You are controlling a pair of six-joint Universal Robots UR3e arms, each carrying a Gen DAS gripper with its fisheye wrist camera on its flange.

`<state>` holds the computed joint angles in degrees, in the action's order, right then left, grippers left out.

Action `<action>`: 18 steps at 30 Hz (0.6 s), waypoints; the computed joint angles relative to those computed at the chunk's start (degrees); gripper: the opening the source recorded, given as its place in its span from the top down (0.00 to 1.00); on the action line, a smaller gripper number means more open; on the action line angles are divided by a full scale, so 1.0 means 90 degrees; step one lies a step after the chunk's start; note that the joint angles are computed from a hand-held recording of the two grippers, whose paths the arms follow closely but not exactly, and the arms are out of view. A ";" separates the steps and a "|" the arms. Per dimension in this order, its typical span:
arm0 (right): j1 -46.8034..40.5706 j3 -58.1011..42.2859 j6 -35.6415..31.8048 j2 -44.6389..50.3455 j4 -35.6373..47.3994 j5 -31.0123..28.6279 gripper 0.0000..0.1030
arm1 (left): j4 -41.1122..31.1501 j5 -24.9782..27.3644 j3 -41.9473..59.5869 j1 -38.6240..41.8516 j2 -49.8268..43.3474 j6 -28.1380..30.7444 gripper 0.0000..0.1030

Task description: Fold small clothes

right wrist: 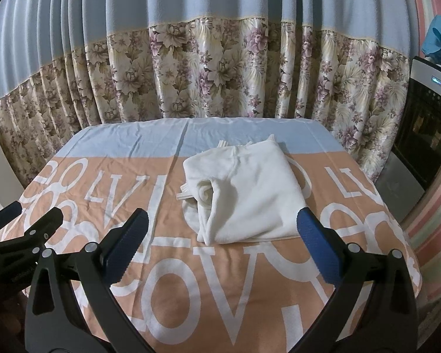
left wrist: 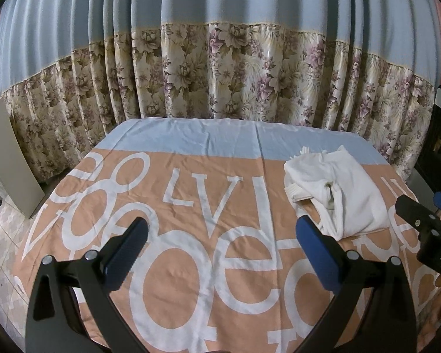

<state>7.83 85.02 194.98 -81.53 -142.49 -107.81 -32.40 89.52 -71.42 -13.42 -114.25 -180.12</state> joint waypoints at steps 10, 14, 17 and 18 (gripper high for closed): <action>-0.0024 -0.0036 -0.0016 -0.0013 0.0046 0.0044 0.03 | -0.0074 0.0051 0.0111 -0.0015 -0.0026 -0.0051 0.02; -0.0001 -0.0149 -0.0003 0.0044 0.0105 0.0012 0.03 | -0.0011 0.0137 0.0118 -0.0051 -0.0039 -0.0037 0.02; -0.0021 -0.0080 -0.0008 0.0006 0.0069 0.0038 0.03 | 0.0066 0.0306 0.0171 -0.0122 -0.0094 -0.0045 0.02; -0.0016 -0.0094 -0.0005 0.0013 0.0079 0.0032 0.03 | 0.0061 0.0334 0.0199 -0.0139 -0.0124 -0.0062 0.02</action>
